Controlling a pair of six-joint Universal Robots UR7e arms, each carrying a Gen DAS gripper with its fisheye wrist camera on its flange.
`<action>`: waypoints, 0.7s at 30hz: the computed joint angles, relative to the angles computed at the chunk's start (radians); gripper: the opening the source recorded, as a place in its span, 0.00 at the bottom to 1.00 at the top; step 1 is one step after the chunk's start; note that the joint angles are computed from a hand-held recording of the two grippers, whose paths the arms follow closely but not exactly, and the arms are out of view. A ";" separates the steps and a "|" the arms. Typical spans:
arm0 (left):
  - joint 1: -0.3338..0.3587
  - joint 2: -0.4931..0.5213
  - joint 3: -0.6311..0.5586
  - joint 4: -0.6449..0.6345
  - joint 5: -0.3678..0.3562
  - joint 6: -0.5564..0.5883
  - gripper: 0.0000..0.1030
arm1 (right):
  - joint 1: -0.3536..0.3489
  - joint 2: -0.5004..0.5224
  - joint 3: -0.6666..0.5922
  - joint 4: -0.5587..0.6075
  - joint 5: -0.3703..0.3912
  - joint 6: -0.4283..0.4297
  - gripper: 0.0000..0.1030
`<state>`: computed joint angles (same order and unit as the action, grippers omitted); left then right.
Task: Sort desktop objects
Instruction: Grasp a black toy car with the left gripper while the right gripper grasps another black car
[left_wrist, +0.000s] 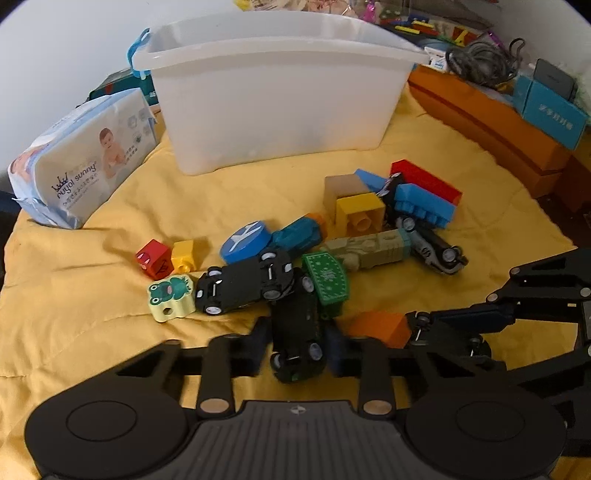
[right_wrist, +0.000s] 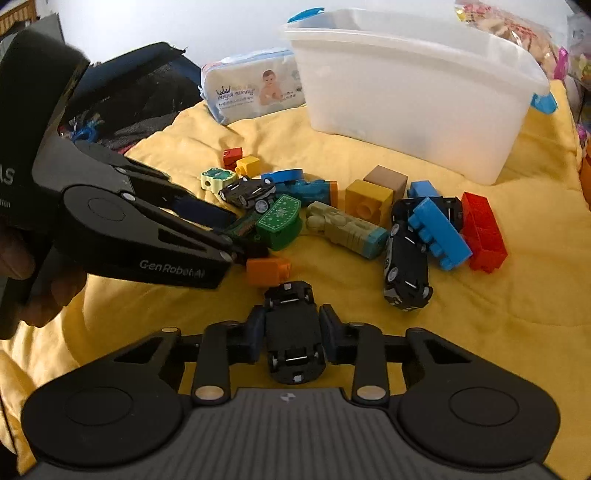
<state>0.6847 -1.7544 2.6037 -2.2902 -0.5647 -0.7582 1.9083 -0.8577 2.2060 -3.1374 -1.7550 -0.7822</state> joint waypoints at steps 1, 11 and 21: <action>-0.003 -0.009 0.001 0.006 -0.001 -0.004 0.30 | -0.002 -0.009 0.007 -0.004 0.003 0.003 0.33; -0.074 -0.154 0.023 0.174 -0.003 -0.078 0.29 | -0.022 -0.071 0.064 -0.087 -0.021 0.047 0.32; -0.055 -0.105 0.025 0.179 -0.005 -0.078 0.30 | -0.013 -0.054 0.071 -0.105 -0.074 0.058 0.34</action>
